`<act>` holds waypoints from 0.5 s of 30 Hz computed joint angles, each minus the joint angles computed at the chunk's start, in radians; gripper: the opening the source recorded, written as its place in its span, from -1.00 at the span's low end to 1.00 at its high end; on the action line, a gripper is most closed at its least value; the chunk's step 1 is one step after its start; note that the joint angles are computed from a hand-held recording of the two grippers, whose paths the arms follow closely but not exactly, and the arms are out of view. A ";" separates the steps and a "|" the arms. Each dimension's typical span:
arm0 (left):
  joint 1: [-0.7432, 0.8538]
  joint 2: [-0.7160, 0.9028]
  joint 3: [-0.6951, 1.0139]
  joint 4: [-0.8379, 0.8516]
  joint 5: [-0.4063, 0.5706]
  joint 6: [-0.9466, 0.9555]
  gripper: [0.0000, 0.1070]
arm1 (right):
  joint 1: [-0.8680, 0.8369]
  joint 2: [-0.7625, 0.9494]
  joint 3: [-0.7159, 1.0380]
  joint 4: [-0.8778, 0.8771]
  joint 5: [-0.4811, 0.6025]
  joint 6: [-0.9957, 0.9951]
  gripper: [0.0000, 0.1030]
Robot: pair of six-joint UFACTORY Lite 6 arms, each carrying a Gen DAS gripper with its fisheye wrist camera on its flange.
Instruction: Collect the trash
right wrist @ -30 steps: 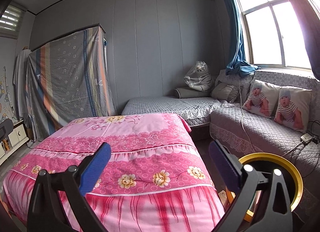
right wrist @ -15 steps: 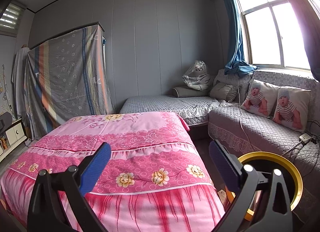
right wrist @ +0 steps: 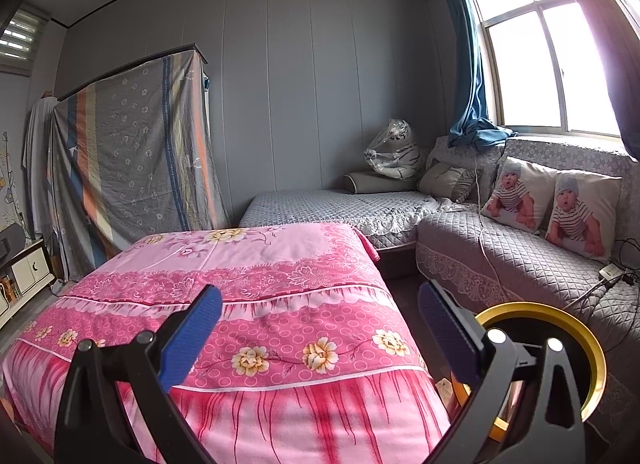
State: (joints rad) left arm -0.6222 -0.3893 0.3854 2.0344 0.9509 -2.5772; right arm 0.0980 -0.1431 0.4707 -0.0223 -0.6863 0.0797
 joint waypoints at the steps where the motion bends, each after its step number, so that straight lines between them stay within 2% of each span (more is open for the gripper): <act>1: -0.002 0.002 0.004 -0.002 0.003 0.005 0.77 | -0.001 0.001 0.001 -0.002 0.000 0.002 0.85; 15: -0.014 0.030 0.032 0.022 0.004 0.006 0.77 | -0.022 0.009 0.008 -0.034 0.002 0.031 0.85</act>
